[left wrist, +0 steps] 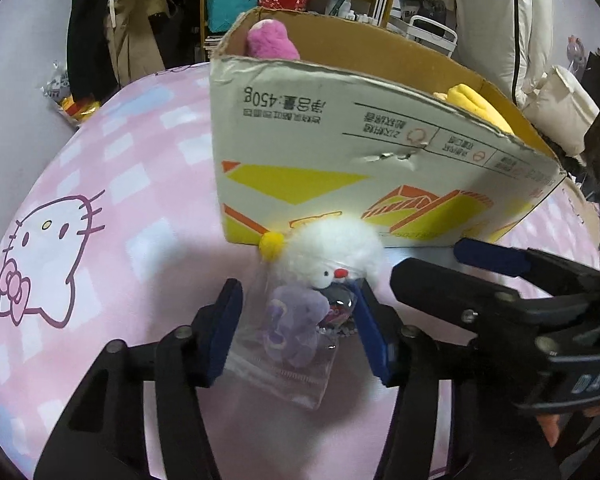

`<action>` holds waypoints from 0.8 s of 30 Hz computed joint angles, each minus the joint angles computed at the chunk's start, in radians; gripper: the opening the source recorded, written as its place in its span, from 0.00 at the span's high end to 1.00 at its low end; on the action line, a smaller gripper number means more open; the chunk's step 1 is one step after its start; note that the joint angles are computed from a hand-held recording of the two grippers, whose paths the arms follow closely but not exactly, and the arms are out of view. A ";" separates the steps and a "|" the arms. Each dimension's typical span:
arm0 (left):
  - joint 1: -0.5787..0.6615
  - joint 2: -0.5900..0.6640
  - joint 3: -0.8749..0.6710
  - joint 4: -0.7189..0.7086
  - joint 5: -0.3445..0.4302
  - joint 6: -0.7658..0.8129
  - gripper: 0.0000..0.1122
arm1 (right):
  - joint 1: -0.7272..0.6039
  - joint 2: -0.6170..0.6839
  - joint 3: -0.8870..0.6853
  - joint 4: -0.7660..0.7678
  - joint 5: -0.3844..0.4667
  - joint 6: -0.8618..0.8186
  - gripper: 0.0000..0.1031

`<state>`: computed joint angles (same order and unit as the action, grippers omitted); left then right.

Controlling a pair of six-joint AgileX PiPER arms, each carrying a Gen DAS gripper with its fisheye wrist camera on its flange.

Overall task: Organize soft objects
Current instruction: 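Grasp the clear purple-item packet with the left tool while the right tool grasps the white plush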

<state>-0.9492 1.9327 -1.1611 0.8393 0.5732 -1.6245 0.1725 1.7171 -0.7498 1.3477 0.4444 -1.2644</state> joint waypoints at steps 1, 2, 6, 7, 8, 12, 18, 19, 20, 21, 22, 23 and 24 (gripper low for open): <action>0.001 -0.004 0.002 -0.008 0.002 0.004 0.54 | 0.002 0.001 0.004 0.016 -0.001 -0.010 0.10; 0.004 -0.009 0.006 -0.019 0.002 0.013 0.55 | 0.006 0.004 0.004 0.021 0.000 -0.011 0.10; -0.003 -0.012 0.005 -0.038 0.013 0.015 0.56 | 0.033 0.010 0.000 0.028 -0.014 -0.008 0.10; 0.002 -0.019 0.012 -0.047 0.004 0.021 0.55 | 0.039 0.013 -0.003 0.027 -0.016 -0.002 0.10; 0.004 -0.021 0.013 -0.062 0.002 0.029 0.55 | 0.042 0.014 -0.003 0.027 -0.018 0.000 0.10; 0.004 -0.028 0.024 -0.082 0.011 0.020 0.45 | 0.049 0.022 -0.009 0.030 -0.024 0.010 0.10; 0.042 -0.050 0.067 -0.167 -0.039 0.041 0.40 | 0.028 0.056 -0.032 0.012 0.002 0.051 0.20; 0.047 -0.051 0.067 -0.185 -0.038 0.054 0.40 | 0.028 0.055 -0.030 0.016 0.001 0.050 0.20; 0.050 -0.055 0.070 -0.202 -0.038 0.069 0.40 | 0.029 0.054 -0.028 0.021 0.003 0.045 0.20; 0.055 -0.058 0.074 -0.224 -0.041 0.089 0.40 | 0.030 0.051 -0.026 0.023 0.007 0.042 0.20; 0.056 -0.061 0.075 -0.250 -0.036 0.111 0.40 | 0.030 0.049 -0.024 0.024 0.010 0.040 0.20; 0.055 -0.060 0.069 -0.283 -0.020 0.142 0.40 | 0.031 0.049 -0.025 0.024 0.013 0.041 0.20; 0.050 -0.061 0.068 -0.293 -0.008 0.149 0.40 | 0.035 0.051 -0.029 0.027 0.018 0.043 0.20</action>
<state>-0.8987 1.8722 -1.0934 0.5460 0.5651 -1.4755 0.2075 1.7682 -0.7788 1.3744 0.4627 -1.2219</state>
